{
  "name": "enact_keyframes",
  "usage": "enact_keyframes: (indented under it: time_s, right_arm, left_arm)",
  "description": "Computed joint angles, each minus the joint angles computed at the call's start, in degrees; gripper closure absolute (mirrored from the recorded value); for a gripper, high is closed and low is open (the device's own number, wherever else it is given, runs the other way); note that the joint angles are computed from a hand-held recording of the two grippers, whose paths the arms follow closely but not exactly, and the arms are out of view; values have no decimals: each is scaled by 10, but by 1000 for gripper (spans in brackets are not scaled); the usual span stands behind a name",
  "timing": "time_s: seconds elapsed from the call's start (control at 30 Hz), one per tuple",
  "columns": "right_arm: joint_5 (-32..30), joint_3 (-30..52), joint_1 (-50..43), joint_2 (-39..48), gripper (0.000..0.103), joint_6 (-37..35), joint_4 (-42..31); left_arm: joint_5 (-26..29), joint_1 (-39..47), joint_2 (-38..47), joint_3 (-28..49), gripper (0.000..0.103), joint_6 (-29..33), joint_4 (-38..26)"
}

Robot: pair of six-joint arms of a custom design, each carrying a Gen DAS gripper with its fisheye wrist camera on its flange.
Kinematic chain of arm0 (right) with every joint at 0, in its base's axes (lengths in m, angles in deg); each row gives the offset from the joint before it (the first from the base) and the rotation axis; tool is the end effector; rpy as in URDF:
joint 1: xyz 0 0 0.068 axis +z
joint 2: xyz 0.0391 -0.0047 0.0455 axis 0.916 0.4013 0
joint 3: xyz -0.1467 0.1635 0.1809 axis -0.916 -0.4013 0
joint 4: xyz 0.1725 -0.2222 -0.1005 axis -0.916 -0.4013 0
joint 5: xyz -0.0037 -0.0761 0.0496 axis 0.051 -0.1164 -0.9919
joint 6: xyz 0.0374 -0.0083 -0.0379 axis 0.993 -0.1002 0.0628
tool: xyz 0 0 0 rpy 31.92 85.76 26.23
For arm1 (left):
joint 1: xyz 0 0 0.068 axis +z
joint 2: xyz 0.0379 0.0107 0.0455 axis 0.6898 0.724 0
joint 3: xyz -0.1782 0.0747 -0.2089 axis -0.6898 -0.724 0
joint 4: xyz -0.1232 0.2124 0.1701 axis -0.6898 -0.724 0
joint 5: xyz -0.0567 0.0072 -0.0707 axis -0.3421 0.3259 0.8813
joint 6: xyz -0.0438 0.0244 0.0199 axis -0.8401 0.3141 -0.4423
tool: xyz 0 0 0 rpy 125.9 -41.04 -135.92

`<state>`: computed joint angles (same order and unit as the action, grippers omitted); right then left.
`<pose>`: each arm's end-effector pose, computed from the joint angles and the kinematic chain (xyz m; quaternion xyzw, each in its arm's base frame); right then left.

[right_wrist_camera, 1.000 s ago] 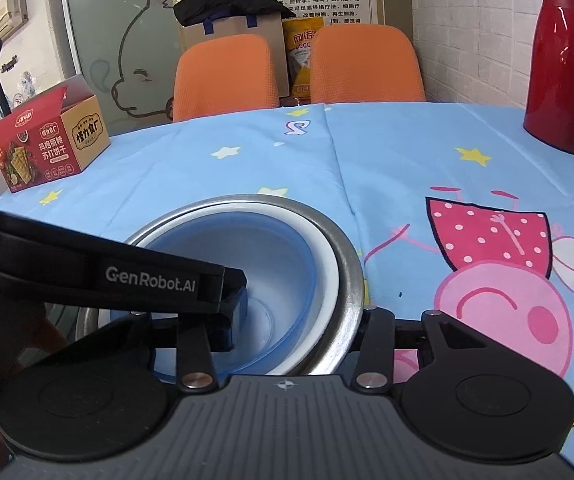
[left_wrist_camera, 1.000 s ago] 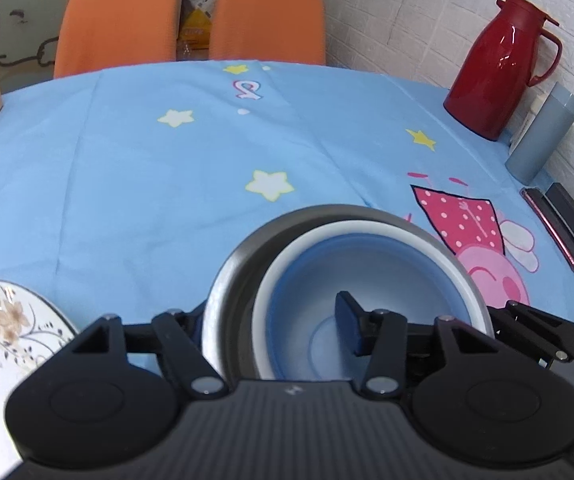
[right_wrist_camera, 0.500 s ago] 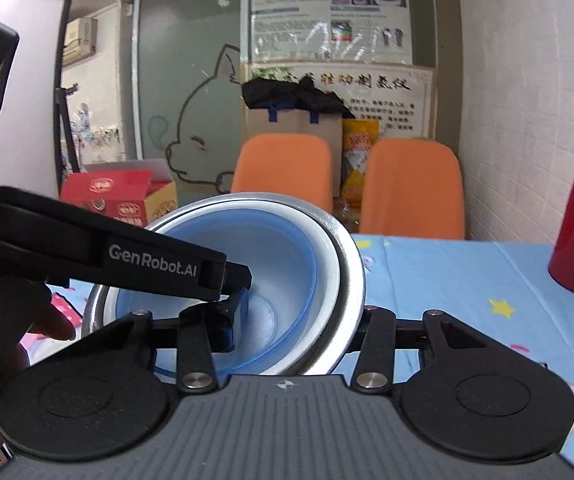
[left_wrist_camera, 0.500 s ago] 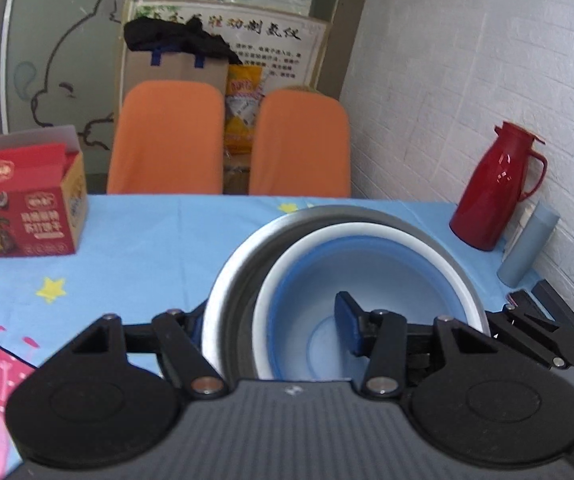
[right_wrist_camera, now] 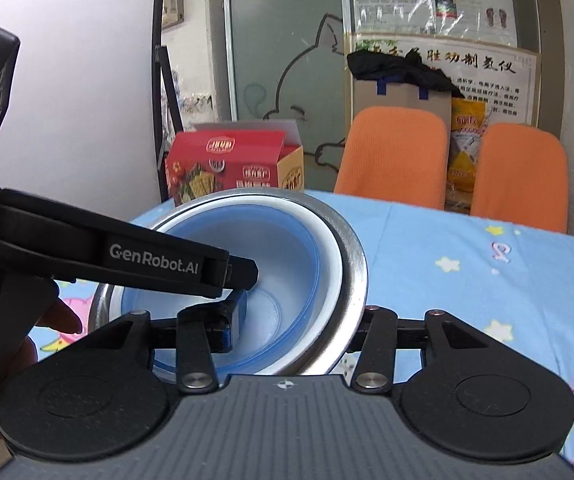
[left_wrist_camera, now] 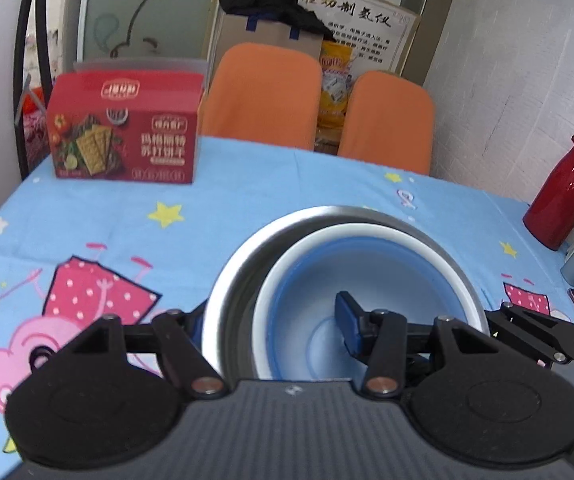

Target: Organize plates and bowls

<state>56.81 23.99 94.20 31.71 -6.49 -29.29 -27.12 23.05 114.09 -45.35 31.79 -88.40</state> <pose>0.2549 0.1373 0.1866 -0.2078 0.8391 0.1558 0.4779 0.2521 -0.0903 0.2174 -0.0342 0.9032 -0.1057 0.4146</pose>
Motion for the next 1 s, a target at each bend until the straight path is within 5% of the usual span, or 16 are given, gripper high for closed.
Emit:
enact_keyframes:
  time_s: [0.5, 0.63, 0.7, 1.0]
  right_arm:
    - [8, -12, 12, 65, 23, 22, 13]
    - [8, -16, 15, 60, 17, 18, 22]
    - [-15, -15, 6, 60, 0, 28, 23]
    - [38, -53, 6, -19, 0, 11, 55]
  left_arm:
    - [27, 10, 73, -43, 53, -14, 73]
    - [-4, -1, 68, -47, 43, -4, 84]
    - [2, 5, 60, -52, 35, -7, 90]
    - [-6, 15, -17, -78, 30, -32, 113]
